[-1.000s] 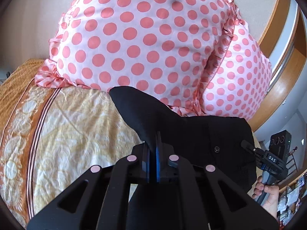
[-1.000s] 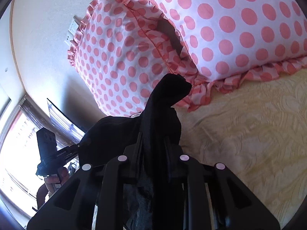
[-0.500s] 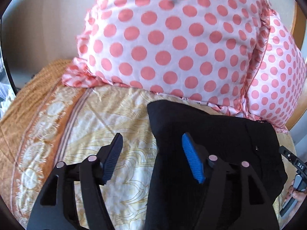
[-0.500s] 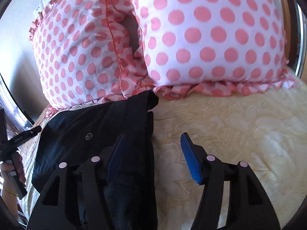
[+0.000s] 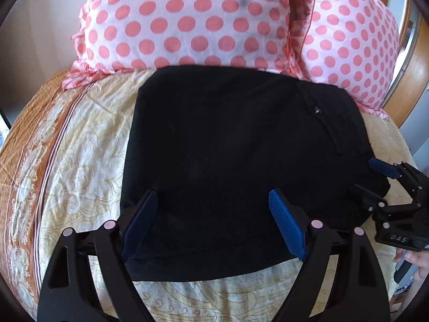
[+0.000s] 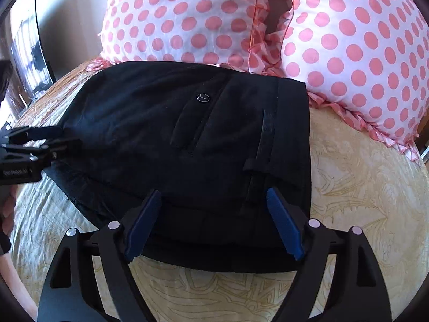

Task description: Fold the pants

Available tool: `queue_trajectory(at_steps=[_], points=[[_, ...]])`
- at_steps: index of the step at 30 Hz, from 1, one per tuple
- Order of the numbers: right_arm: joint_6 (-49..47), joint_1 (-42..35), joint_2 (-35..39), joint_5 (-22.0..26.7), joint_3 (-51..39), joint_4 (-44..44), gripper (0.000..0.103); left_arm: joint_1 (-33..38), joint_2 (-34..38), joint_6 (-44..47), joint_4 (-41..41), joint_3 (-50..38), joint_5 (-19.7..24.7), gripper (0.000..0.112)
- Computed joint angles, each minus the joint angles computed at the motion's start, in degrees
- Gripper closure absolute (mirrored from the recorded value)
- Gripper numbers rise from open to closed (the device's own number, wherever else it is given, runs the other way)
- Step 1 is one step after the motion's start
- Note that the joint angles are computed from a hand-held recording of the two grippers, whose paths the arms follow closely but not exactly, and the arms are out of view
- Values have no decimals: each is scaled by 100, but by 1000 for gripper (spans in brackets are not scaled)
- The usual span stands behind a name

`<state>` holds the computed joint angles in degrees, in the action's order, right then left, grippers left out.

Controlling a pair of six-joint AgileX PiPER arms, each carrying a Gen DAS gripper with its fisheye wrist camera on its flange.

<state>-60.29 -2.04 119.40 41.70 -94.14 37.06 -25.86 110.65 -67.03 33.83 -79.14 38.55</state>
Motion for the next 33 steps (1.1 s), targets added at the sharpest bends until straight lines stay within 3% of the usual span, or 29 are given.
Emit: queue_trajectory(at_steps=[1, 3, 5, 6, 8, 10, 12, 19, 24, 33], points=[[253, 24, 59, 59, -104, -106, 17, -88, 64, -164, 262, -20, 37, 18], [442, 105, 20, -48, -54, -270, 14, -238, 294, -118, 351, -348, 494, 17], [633, 108, -66, -87, 15, -301, 13, -288, 212, -261, 342, -291, 566, 17], [557, 35, -231, -145, 234, -53, 13, -302, 71, -352, 305, -128, 465, 17], [-156, -241, -690, -263, 955, 975, 2, -438, -314, -708, 464, 334, 301, 14], [-903, -517, -1247, -377, 1882, 1967, 2, -707, -738, -1205, 848, 865, 321, 11], [-1017, -634, -1598, -443, 2519, 2218, 2, -1110, -1093, -1816, 1297, 1381, 473, 11], [-2511, -901, -2249, -1048, 4317, 3758, 2, -2697, -1258, -3728, 2306, 2194, 1978, 11], [-3839, -795, -2618, -1535, 4984, 4820, 2, -2967, -1345, -4287, 2332, 2530, 1858, 11], [-4948, -404, -2784, -1900, 5394, 5683, 2, -2869, -1291, -4810, 2279, 2781, 1580, 11]])
